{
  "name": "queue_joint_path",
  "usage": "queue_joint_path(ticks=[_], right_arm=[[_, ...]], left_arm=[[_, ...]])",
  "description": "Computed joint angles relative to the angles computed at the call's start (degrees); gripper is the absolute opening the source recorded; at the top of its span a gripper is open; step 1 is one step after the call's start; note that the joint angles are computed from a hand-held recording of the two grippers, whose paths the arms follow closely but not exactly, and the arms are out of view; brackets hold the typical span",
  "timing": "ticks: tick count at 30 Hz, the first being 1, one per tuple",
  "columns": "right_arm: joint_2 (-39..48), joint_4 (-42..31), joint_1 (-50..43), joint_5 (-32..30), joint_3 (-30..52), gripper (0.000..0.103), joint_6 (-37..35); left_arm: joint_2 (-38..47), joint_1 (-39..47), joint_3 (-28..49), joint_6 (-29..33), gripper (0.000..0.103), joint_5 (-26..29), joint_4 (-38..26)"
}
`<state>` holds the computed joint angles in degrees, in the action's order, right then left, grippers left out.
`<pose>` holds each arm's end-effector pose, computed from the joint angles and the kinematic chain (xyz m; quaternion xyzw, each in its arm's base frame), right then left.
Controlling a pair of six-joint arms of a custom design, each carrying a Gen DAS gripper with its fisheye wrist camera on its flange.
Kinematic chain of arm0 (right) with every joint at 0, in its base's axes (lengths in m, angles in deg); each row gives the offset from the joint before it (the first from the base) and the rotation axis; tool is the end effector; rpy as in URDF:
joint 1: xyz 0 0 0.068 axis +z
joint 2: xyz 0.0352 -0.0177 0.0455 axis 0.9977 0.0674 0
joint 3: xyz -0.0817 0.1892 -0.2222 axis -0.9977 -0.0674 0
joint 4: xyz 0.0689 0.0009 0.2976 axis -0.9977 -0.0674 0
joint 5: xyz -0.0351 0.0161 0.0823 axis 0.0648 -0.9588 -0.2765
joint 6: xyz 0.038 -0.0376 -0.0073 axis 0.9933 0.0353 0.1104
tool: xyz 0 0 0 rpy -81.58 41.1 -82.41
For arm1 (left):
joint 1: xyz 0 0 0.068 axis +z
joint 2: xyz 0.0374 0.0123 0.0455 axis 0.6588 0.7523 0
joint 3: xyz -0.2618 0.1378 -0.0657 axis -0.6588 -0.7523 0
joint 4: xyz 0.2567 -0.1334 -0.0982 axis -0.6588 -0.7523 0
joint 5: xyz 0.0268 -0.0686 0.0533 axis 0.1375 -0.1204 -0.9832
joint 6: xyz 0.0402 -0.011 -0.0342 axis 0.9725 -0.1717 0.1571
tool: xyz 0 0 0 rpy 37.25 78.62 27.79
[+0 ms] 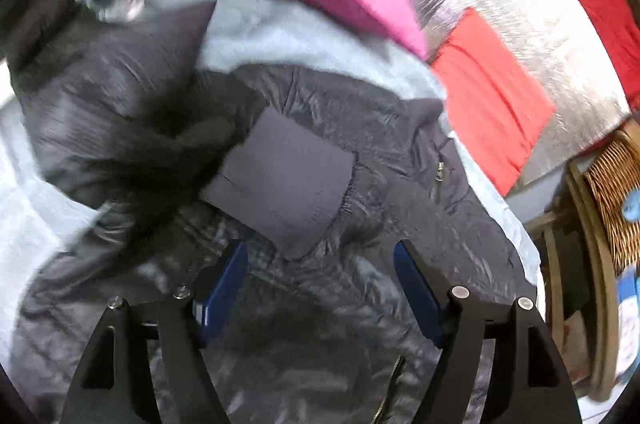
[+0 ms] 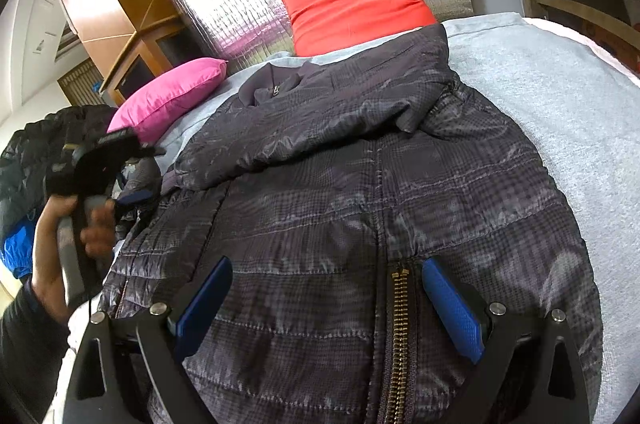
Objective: Fold large clothes
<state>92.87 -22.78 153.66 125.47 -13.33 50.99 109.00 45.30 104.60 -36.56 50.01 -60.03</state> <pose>0.0794 0.1296 0.1497 0.1752 0.8795 0.1601 0.4125 0.3875 0.0158 0.2005 -0.1787 0.9217 -0.2098 0.2731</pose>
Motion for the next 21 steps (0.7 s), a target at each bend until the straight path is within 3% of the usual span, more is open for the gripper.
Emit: queue_joint_path(ticks=[2,3,4,5,7,12,18,21], right_arm=[[0.02,0.17,-0.08,-0.08,-0.09,0.098,-0.17],[0.02,0.17,-0.08,-0.08,-0.09,0.098,-0.17],[0.02,0.22,-0.06,-0.09,-0.11,0.098,-0.17],[0.00,0.25,-0.06,-0.16,-0.10,0.098,-0.19],[-0.17,0.38,-0.14,-0.26,-0.22,0.098,-0.39],[-0.16,0.89,-0.57,-0.68,-0.30,0.098,-0.95],[-3.58,0.00,-0.41,-0.82,-1.18,0.098,-0.91],[-15.34,-3.40,-2.08,-2.22,-2.92,0.098,-0.05]], left_arm=[[3.40,0.38,2.12,-3.06,0.075,-0.23,-1.11],[4.79,0.45,3.02,-4.18,0.066,-0.38,-1.44],[5.74,0.72,3.37,-4.94,0.039,0.24,-1.10],[6.47,1.01,3.83,-4.96,0.032,2.06,-1.58],[5.90,0.01,4.29,-3.87,0.026,-0.24,-2.21],[-6.21,-2.49,-5.30,-1.28,0.025,-6.11,3.58],[1.68,-2.65,-4.84,0.40,0.028,-8.49,5.22],[1.42,-3.05,-5.30,2.42,0.029,-8.44,6.71]])
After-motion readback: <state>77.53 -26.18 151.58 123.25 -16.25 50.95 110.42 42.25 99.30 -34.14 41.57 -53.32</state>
